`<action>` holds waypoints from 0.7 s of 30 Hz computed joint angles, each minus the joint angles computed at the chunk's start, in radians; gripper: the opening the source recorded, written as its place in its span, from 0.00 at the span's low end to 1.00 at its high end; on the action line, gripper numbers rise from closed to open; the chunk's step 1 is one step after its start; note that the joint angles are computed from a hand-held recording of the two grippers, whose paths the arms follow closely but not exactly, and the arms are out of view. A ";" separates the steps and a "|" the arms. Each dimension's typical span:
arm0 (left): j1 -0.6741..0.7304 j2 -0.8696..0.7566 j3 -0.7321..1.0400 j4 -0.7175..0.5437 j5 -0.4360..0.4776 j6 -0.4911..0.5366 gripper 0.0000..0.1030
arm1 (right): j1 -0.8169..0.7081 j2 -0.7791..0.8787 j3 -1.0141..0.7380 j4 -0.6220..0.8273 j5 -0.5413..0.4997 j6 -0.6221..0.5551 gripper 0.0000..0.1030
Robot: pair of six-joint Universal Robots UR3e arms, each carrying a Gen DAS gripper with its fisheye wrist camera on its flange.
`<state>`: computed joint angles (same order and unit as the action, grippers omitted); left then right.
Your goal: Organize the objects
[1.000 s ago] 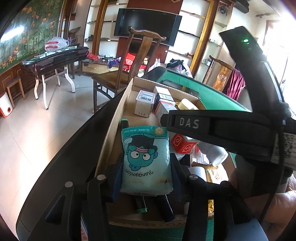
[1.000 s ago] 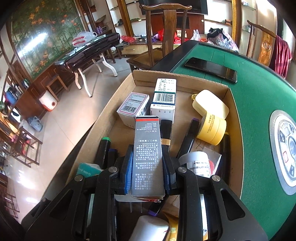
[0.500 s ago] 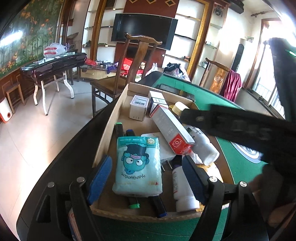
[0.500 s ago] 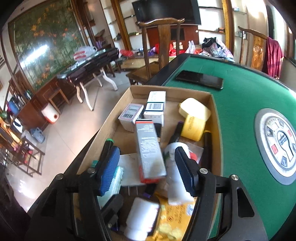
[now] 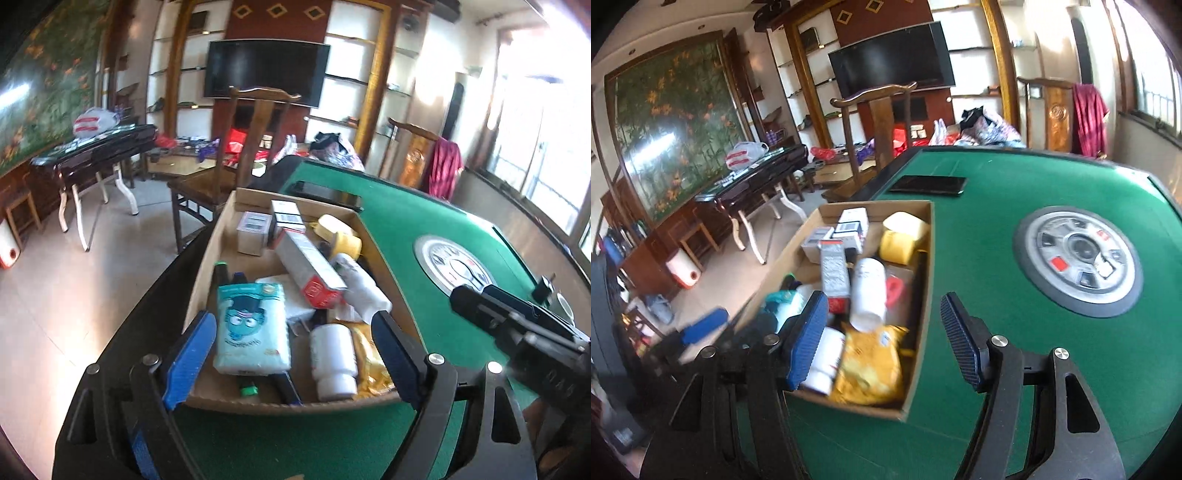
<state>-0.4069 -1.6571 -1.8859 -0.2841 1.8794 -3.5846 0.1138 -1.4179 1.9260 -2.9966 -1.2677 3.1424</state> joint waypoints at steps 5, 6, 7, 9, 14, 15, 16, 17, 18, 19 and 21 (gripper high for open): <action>-0.116 -0.016 0.082 -0.134 0.222 -0.052 0.86 | -0.027 -0.078 0.103 -0.026 -0.029 -0.064 0.64; -0.132 -0.014 0.082 -0.144 0.259 -0.068 0.86 | -0.038 -0.099 0.130 -0.031 -0.025 -0.076 0.65; -0.153 -0.010 0.084 -0.163 0.306 -0.088 0.86 | -0.045 -0.118 0.161 -0.052 -0.027 -0.088 0.65; -0.191 0.003 0.052 -0.134 0.393 -0.099 0.86 | -0.049 -0.144 0.215 -0.110 -0.046 -0.111 0.65; -0.180 0.034 0.003 -0.116 0.433 -0.147 0.86 | -0.041 -0.178 0.341 -0.280 -0.087 -0.164 0.65; -0.188 0.022 0.015 -0.134 0.466 -0.155 0.86 | -0.056 -0.194 0.369 -0.302 -0.058 -0.171 0.65; -0.196 0.006 0.033 -0.148 0.493 -0.152 0.86 | -0.072 -0.208 0.398 -0.336 -0.031 -0.175 0.65; -0.202 -0.006 0.045 -0.157 0.507 -0.138 0.86 | -0.081 -0.218 0.419 -0.364 -0.013 -0.177 0.65; -0.205 -0.010 0.049 -0.157 0.503 -0.122 0.86 | -0.099 -0.230 0.450 -0.408 0.017 -0.183 0.65; -0.208 -0.012 0.053 -0.158 0.500 -0.106 0.86 | -0.096 -0.234 0.465 -0.441 0.016 -0.182 0.68; -0.225 -0.026 0.069 -0.161 0.507 -0.077 0.86 | -0.083 -0.222 0.479 -0.511 -0.013 -0.176 0.75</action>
